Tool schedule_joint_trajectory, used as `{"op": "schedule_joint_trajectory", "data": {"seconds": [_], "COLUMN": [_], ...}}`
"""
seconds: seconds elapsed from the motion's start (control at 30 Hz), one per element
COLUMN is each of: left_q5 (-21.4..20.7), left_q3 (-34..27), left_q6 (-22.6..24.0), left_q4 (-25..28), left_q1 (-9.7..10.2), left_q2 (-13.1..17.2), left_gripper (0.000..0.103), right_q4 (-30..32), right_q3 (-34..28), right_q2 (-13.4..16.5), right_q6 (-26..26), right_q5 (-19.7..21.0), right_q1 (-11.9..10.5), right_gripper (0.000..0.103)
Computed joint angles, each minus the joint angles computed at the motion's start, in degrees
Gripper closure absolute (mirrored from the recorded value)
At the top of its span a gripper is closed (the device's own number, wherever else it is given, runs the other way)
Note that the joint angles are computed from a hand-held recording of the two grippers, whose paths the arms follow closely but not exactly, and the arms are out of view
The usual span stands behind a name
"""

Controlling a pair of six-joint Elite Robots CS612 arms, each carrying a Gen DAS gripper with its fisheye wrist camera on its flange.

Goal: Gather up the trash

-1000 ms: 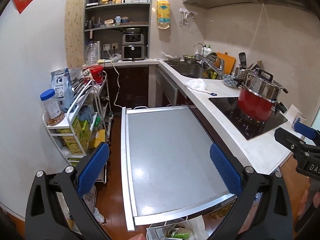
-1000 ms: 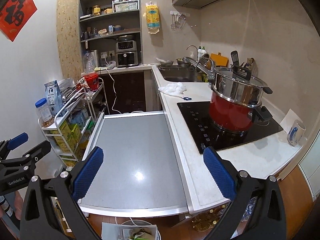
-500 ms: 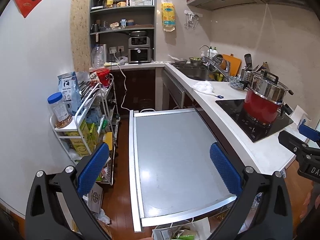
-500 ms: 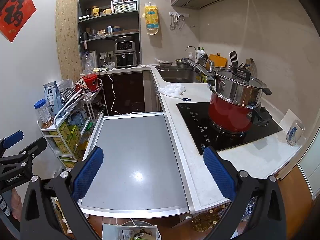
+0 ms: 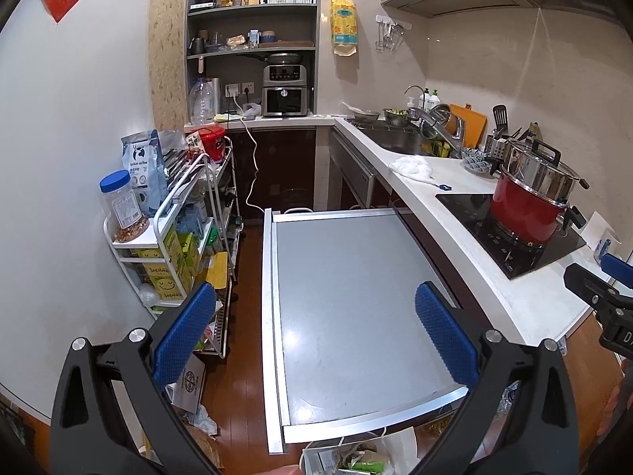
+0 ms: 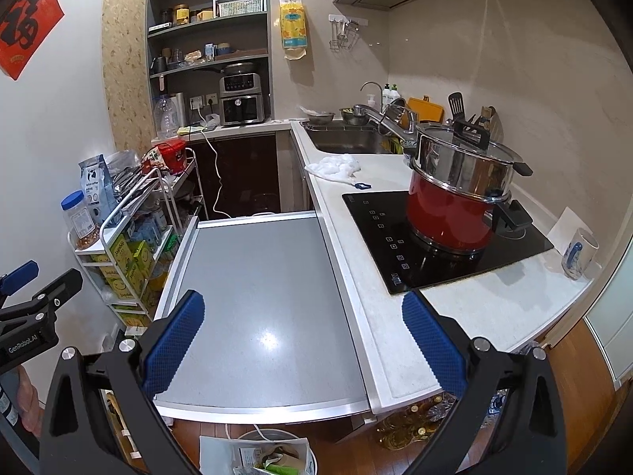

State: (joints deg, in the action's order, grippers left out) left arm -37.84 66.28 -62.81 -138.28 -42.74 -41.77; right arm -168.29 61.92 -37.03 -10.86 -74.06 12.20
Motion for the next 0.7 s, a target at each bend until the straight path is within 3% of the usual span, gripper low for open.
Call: {"op": "schedule_joint_trajectory", "data": {"seconds": [0.7], "left_q5": [-3.2], "left_q3": [-0.3], "left_q6": [-0.4], "left_q4": [2.2], "left_q1": [0.70], "left_q2": [0.6], "left_gripper": [0.002], "right_q4": [3.0], "right_q3": [-0.2], "right_q2": [0.9], "right_q6": [0.3], "right_q5": [-2.2], "right_q1": [0.2], "right_gripper": [0.004]}}
